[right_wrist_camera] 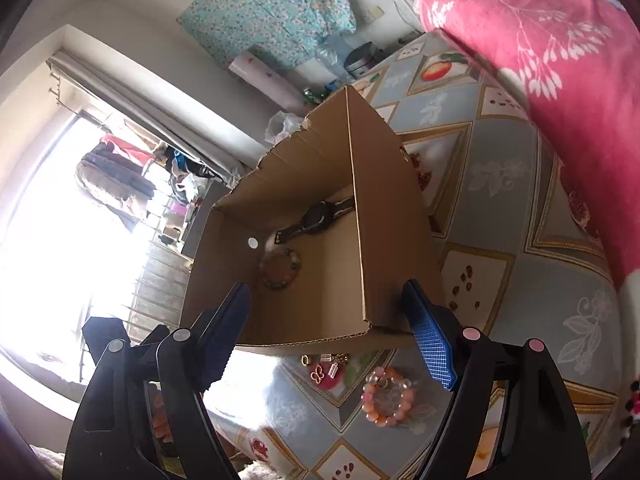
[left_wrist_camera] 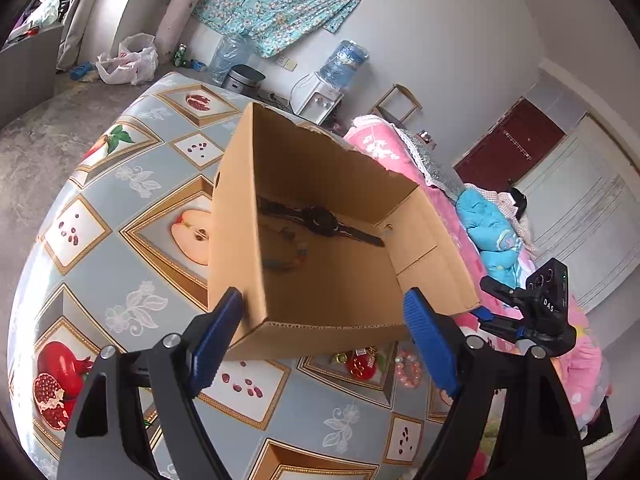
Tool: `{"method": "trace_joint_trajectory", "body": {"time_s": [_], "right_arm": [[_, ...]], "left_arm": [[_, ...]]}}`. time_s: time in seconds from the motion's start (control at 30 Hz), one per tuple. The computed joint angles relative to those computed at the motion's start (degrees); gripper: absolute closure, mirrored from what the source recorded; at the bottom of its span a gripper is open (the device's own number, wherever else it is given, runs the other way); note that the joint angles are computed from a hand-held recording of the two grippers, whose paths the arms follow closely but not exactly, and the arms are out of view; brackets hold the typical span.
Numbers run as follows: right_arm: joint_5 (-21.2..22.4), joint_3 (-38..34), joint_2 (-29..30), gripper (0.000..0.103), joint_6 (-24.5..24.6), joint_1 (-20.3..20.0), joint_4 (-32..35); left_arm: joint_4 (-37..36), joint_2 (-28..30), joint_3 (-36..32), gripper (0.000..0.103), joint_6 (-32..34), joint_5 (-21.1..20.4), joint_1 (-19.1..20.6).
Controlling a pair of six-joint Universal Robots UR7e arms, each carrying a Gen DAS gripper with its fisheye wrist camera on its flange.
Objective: Organize jewelry
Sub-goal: 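Withdraw both open tools back from the cardboard box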
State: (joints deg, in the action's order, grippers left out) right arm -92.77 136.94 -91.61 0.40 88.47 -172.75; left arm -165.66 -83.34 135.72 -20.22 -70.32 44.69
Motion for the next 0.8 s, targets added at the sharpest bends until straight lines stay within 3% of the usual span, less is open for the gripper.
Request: {"method": "trace_joint_trajectory", "body": {"time_s": [0.8], "right_arm": [[-3.07, -3.64, 2.35, 0.028, -2.18, 1.14, 1.7]], "left_arm": [[-1.26, 0.71, -0.22, 0.023, 0.0, 1.36, -0.93]]}}
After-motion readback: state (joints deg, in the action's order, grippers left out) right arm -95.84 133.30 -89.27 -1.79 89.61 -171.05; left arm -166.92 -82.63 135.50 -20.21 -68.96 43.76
